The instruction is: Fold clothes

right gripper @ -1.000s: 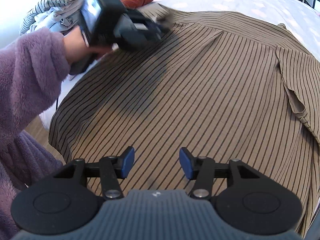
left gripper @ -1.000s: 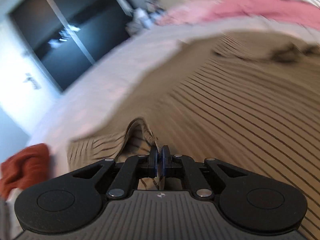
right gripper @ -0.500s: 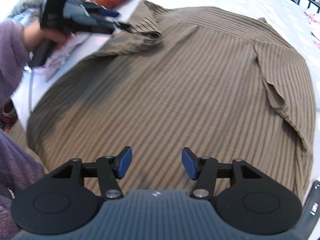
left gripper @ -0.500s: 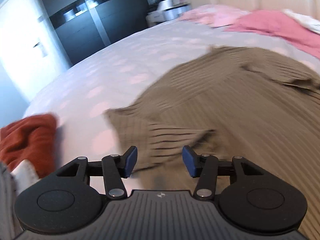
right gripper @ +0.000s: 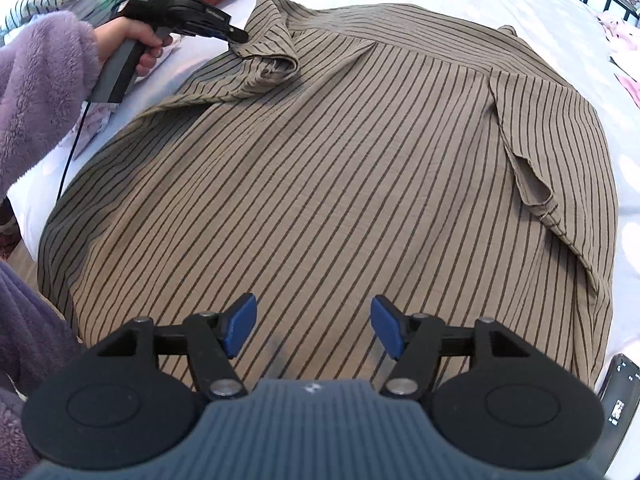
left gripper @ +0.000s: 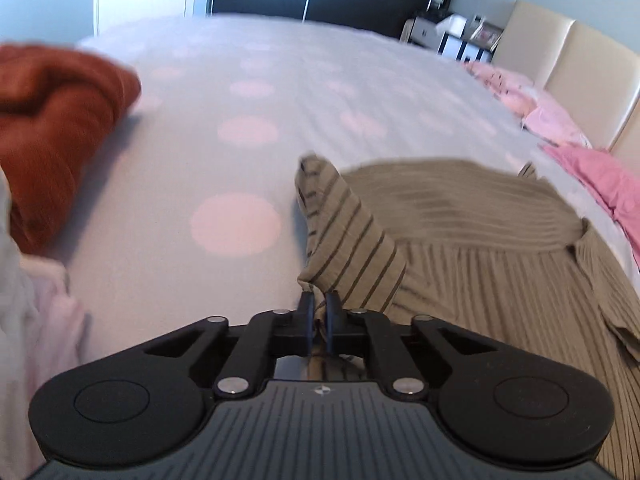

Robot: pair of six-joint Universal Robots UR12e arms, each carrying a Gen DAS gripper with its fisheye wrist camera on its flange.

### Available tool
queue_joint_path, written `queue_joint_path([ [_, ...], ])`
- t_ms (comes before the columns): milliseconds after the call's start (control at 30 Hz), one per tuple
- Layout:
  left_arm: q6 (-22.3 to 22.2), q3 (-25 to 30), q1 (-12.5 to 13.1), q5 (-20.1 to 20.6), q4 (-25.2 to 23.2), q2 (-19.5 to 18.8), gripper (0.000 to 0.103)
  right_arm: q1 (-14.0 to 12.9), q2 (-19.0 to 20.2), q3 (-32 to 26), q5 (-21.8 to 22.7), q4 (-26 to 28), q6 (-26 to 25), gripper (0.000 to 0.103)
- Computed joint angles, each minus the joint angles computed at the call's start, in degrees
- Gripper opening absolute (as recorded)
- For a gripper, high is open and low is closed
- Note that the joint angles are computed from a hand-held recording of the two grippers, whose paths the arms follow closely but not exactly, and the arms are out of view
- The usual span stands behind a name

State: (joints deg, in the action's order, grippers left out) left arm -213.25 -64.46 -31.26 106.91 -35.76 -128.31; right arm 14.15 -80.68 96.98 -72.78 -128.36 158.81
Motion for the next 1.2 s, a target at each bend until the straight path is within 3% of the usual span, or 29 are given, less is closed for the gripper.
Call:
queue_joint_path([
  [200, 4.6, 6.9, -0.31, -0.71, 1.22, -2.42, 0.001, -0.41, -0.12, 0.05, 1.26, 0.62, 0.56, 0.067],
  [333, 8.36, 15.64, -0.3, -3.47, -2.98, -7.07, 0.002, -0.39, -0.14, 0.11, 1.31, 0.47, 0.52, 0.067],
  [400, 9.12, 20.09, -0.3, -4.17, -5.63, -9.46, 0.012, -0.36, -0.26, 0.19, 1.45, 0.28, 0.42, 0.067],
  [433, 9.71, 21.64, -0.41, -3.53, -6.18, -10.28, 0.023, -0.39, -0.45, 0.35, 1.54, 0.19, 0.26, 0.067],
  [533, 11.77, 24.36, -0.77, -0.4, -6.65, -11.67, 0.031, -0.51, -0.75, 0.65, 1.71, -0.03, -0.17, 0.067],
  [700, 14.18, 22.66, -0.39, 2.53, -9.25, -10.63, 0.031, -0.63, -0.49, 0.52, 1.66, 0.54, 0.22, 0.067],
  [867, 11.03, 16.92, 0.53, 4.32, -12.84, -8.35, 0.031, -0.91, -0.31, 0.38, 1.7, 1.31, 0.66, 0.067],
  [967, 7.65, 13.75, 1.27, 2.2, -12.91, -7.17, 0.031, -0.95, -0.12, 0.23, 1.82, 2.06, 0.75, 0.067],
  [1033, 5.09, 11.91, 1.89, -1.4, -12.28, -6.5, 0.031, -0.88, 0.12, 0.0, 1.76, 2.73, 0.66, 0.067],
  [1133, 6.07, 10.06, 1.83, -2.88, -9.52, -6.18, 0.036, -0.87, 0.49, -0.46, 1.88, 3.78, 0.6, 0.068],
  [1200, 6.41, 10.16, 1.66, -1.92, -10.92, -6.37, 0.022, -0.83, 0.72, -0.71, 1.86, 4.34, 0.58, 0.068],
])
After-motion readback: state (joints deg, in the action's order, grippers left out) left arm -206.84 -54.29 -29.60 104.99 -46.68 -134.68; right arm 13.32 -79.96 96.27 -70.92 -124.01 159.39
